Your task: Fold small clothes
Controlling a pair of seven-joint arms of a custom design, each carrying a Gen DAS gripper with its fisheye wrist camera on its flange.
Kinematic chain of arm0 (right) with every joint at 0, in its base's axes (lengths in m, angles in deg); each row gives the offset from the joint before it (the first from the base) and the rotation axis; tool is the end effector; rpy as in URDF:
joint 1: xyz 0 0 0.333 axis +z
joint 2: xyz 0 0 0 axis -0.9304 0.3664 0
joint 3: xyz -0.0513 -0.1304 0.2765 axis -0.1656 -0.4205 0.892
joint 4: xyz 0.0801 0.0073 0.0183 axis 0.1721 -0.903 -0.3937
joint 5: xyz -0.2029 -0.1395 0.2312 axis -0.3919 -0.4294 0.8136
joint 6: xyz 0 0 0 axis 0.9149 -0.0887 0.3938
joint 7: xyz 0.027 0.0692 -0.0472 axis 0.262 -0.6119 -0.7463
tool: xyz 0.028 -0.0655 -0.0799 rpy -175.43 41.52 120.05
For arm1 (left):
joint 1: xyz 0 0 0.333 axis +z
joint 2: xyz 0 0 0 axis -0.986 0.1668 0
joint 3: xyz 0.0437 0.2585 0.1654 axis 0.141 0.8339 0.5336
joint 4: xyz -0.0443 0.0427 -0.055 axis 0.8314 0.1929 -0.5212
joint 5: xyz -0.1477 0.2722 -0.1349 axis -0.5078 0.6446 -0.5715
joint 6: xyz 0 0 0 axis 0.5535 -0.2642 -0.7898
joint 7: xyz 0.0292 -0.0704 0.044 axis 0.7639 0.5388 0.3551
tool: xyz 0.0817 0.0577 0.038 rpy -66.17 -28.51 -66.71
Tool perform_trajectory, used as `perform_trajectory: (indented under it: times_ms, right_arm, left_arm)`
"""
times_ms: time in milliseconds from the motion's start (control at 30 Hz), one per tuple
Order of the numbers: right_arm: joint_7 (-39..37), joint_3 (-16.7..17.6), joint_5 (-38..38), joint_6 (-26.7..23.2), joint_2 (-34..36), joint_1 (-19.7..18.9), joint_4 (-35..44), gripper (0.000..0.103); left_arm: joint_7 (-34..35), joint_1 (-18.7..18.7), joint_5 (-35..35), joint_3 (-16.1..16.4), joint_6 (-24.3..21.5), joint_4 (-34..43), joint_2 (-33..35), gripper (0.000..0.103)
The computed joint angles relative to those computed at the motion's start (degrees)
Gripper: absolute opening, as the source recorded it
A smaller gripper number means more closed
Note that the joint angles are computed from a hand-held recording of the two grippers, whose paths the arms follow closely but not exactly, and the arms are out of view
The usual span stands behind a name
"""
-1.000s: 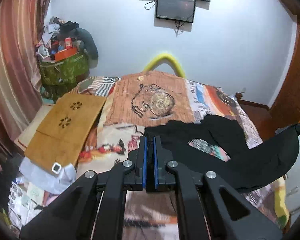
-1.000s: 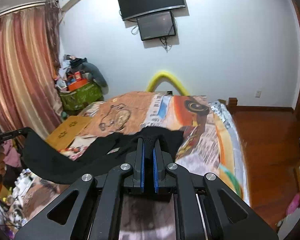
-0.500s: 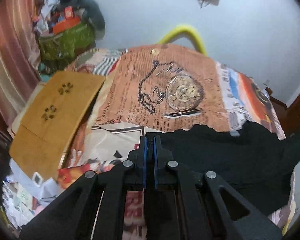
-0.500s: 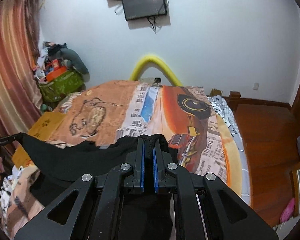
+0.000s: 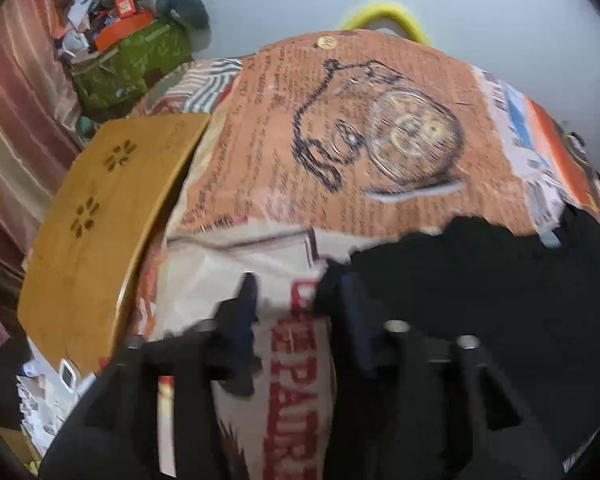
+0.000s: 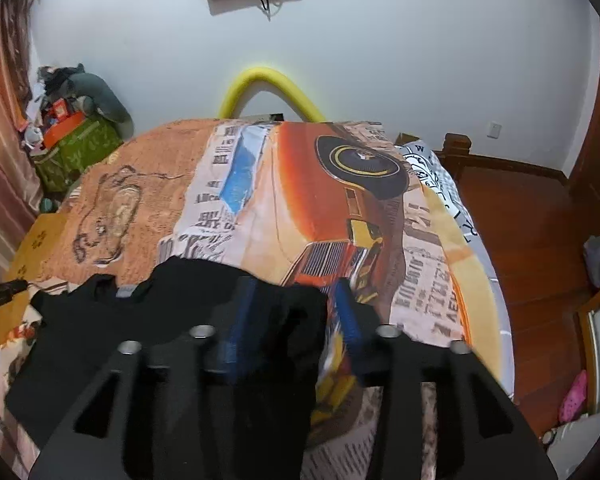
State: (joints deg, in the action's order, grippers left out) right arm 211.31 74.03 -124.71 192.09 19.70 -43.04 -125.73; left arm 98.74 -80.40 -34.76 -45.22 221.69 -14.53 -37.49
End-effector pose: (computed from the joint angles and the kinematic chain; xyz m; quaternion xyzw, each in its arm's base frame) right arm 0.4020 0.3093 0.5897 -0.5206 0.7705 -0.2575 0.2627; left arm 0.6418 -0.0694 0.4820 -0.5773 0.7730 -0.1943 0.1772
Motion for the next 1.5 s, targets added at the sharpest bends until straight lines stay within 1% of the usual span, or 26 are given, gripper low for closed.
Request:
perform_trajectory:
  times_ms: [67,133,200,333,400,500,533,567,600,633,667,700,733,767,867,967,1067,1200,1300,1400,1467,1500]
  right_arm:
    - [-1.0,0.7,0.8,0.2,-2.5,0.9,-2.3,0.049]
    - [-0.7,2.0,1.9,0.1,-5.1,1.6,-5.1,0.052]
    - [0.7,3.6,2.9,0.2,-7.5,2.3,-8.1,0.054]
    - [3.9,6.3,8.1,1.5,-10.9,4.1,-14.0,0.055]
    - [5.2,7.1,10.2,3.5,-11.2,4.8,-16.0,0.055]
    - [7.2,8.0,10.4,6.4,-10.4,4.7,-17.1,0.055]
    - [8.0,8.3,9.9,7.0,-10.1,4.5,-17.1,0.055]
    - [8.5,8.5,9.4,7.3,-9.7,4.3,-16.8,0.054]
    - [9.0,8.4,8.7,8.2,-9.5,4.1,-16.8,0.051]
    - [9.7,8.4,7.9,9.2,-9.3,3.9,-17.0,0.04]
    - [10.3,8.6,7.6,8.7,-8.9,3.7,-16.6,0.029]
    - [11.2,9.0,7.0,7.4,-8.5,3.6,-16.0,0.023]
    - [11.5,9.1,6.5,7.3,-8.3,3.8,-15.8,0.014]
    - [12.2,8.9,6.1,7.8,-8.7,4.1,-16.2,0.011]
    - [14.2,9.3,6.3,8.5,-10.6,5.0,-17.6,0.007]
    - [14.1,10.5,6.9,6.7,-11.9,5.8,-17.4,0.007]
    - [14.2,11.9,8.1,4.7,-12.9,7.0,-17.2,0.006]
    - [15.3,13.6,9.9,2.8,-13.2,8.8,-17.2,0.006]
    - [16.5,14.2,11.0,2.0,-13.6,9.9,-17.8,0.006]
    - [17.5,14.6,12.1,0.1,-14.3,10.7,-18.2,0.006]
    - [17.9,14.9,12.9,-2.4,-14.6,11.0,-17.6,0.006]
    - [17.8,14.9,13.5,-4.4,-15.0,11.2,-17.3,0.006]
  left_arm:
    - [3.4,1.5,-1.9,-1.0,1.1,-5.4,-3.8,0.056]
    - [7.4,2.9,-5.2,-1.7,1.1,-11.1,-8.1,0.064]
    - [11.7,4.1,-9.6,-1.8,-0.1,-15.6,-11.7,0.065]
    - [16.0,4.0,-15.2,-0.2,-3.0,-22.4,-16.9,0.066]
    - [17.5,4.0,-17.6,0.7,-5.9,-24.8,-18.7,0.066]
    - [20.1,3.5,-21.1,1.6,-8.1,-27.3,-20.4,0.066]
    - [21.5,3.4,-22.8,1.8,-9.4,-27.8,-20.8,0.06]
    - [22.6,3.1,-23.7,1.9,-9.7,-28.4,-21.3,0.055]
    - [23.5,2.7,-24.0,1.8,-8.7,-29.5,-22.2,0.046]
    - [24.4,2.3,-24.4,1.9,-8.4,-30.2,-22.9,0.032]
    - [24.6,2.0,-24.7,1.9,-8.5,-30.5,-23.3,0.026]
    - [23.2,1.7,-23.7,1.8,-7.8,-31.0,-24.0,0.016]
    - [22.7,1.5,-23.3,2.0,-7.9,-30.9,-24.0,0.011]
    - [22.9,1.3,-23.6,2.2,-8.2,-31.2,-24.6,0.009]
    - [23.7,0.9,-23.8,3.0,-7.5,-33.5,-27.5,0.009]
    - [26.2,0.9,-25.5,4.7,-8.8,-35.7,-31.2,0.009]
    - [27.9,0.8,-25.6,5.8,-9.3,-39.0,-35.2,0.009]
    - [28.4,1.1,-23.5,6.9,-9.7,-43.6,-39.5,0.009]
    - [28.1,1.8,-20.8,7.2,-8.3,-47.0,-42.1,0.009]
    - [28.5,2.5,-18.2,8.1,-7.6,-49.6,-44.5,0.009]
    - [27.5,3.3,-16.5,8.2,-6.0,-50.7,-45.5,0.009]
    - [26.9,3.6,-15.8,8.2,-5.3,-50.9,-45.9,0.009]
